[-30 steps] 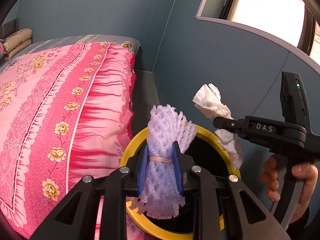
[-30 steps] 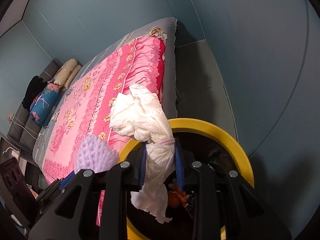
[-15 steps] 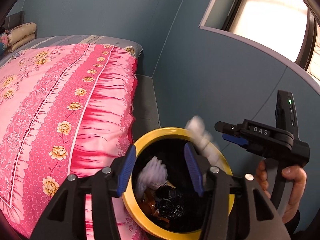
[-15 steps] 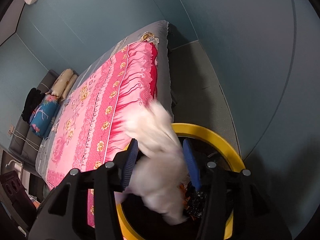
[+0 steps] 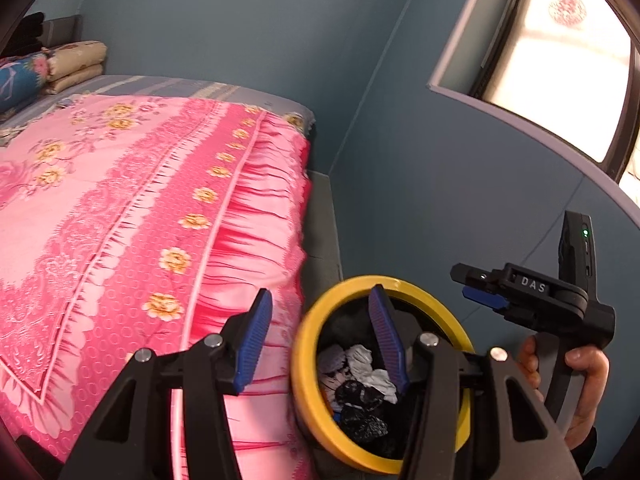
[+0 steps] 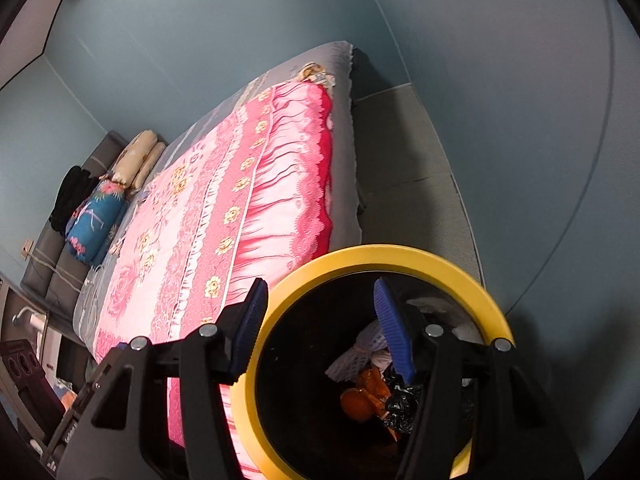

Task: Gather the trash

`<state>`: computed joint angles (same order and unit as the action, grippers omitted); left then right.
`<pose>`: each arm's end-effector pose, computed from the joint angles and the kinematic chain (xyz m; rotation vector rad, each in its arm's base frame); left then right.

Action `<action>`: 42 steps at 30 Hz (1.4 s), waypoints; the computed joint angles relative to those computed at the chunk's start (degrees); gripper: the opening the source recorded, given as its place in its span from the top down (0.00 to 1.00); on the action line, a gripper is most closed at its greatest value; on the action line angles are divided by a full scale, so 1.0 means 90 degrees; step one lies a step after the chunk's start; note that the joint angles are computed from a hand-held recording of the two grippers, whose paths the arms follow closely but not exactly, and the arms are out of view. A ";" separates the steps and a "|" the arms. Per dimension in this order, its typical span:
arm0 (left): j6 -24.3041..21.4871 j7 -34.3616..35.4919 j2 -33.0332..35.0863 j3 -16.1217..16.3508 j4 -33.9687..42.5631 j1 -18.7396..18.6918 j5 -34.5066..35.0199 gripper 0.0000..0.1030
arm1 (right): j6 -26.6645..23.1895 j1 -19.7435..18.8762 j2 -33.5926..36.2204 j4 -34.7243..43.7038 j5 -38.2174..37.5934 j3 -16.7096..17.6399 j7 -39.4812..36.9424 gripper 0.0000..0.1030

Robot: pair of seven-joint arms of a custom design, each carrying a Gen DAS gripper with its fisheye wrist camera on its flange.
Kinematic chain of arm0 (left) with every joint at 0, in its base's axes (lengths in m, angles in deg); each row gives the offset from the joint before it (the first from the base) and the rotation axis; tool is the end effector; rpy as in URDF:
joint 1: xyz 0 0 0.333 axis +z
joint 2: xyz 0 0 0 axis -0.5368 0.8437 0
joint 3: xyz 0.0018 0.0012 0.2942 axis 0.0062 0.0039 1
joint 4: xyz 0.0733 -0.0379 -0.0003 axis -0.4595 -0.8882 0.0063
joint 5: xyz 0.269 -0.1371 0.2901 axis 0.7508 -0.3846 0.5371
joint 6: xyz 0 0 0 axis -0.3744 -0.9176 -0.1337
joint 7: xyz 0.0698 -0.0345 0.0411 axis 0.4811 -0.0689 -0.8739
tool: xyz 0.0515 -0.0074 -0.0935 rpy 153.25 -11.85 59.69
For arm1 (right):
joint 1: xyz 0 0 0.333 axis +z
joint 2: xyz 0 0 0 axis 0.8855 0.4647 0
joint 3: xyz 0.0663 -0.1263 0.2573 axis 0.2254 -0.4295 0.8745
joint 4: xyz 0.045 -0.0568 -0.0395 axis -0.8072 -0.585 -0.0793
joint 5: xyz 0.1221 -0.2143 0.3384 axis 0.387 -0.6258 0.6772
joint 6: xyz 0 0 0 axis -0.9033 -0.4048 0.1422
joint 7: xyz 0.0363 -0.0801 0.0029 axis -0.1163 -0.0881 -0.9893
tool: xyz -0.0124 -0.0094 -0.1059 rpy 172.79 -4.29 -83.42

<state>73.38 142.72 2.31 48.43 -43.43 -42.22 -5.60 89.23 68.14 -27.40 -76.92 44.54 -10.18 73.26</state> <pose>0.6087 -0.2355 0.6195 -1.8362 1.6977 -1.2069 0.6422 0.0598 0.6337 -1.5007 1.7810 -0.1811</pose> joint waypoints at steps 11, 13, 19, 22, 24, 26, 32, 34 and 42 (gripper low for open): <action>0.0235 -0.1501 -0.0873 0.0191 -0.0920 0.0374 0.1336 0.54 | -0.0009 0.0433 0.0303 0.0564 -0.0434 0.0285 -0.0321 0.48; 0.0267 -0.1789 -0.1071 0.0192 -0.1096 0.0477 0.1598 0.54 | 0.0103 0.0575 0.0384 0.0674 -0.0718 0.0344 -0.0202 0.48; 0.0198 -0.2942 -0.1736 0.0034 -0.1566 0.0976 0.2789 0.42 | 0.0366 0.0955 0.0509 0.0905 -0.1326 0.0483 0.0003 0.37; 0.0164 -0.3291 -0.2081 -0.0006 -0.1809 0.1178 0.3085 0.35 | 0.0642 0.1098 0.0460 0.0871 -0.1408 0.0543 -0.0026 0.31; 0.0111 -0.3528 -0.2289 -0.0072 -0.1934 0.1328 0.3322 0.32 | 0.0993 0.1198 0.0342 0.0715 -0.1482 0.0585 -0.0013 0.21; 0.0053 -0.3846 -0.2567 -0.0206 -0.2095 0.1542 0.3690 0.28 | 0.1122 0.1256 0.0288 0.0654 -0.1591 0.0590 0.0052 0.12; -0.0071 -0.4361 -0.3281 -0.0458 -0.2556 0.1894 0.4371 0.17 | 0.2236 0.1437 -0.0207 -0.0109 -0.2314 0.0661 0.0545 0.08; -0.0102 -0.4457 -0.3502 -0.0537 -0.2700 0.1955 0.4533 0.15 | 0.2567 0.1448 -0.0366 -0.0376 -0.2276 0.0694 0.0558 0.08; -0.0269 -0.4682 -0.4187 -0.0771 -0.3198 0.2011 0.4840 0.13 | 0.3317 0.1323 -0.0864 -0.1161 -0.2125 0.0895 0.0257 0.08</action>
<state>70.95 100.58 -35.37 41.49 -72.21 -24.12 37.97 119.08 80.04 -35.18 -87.37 25.42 -2.12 75.58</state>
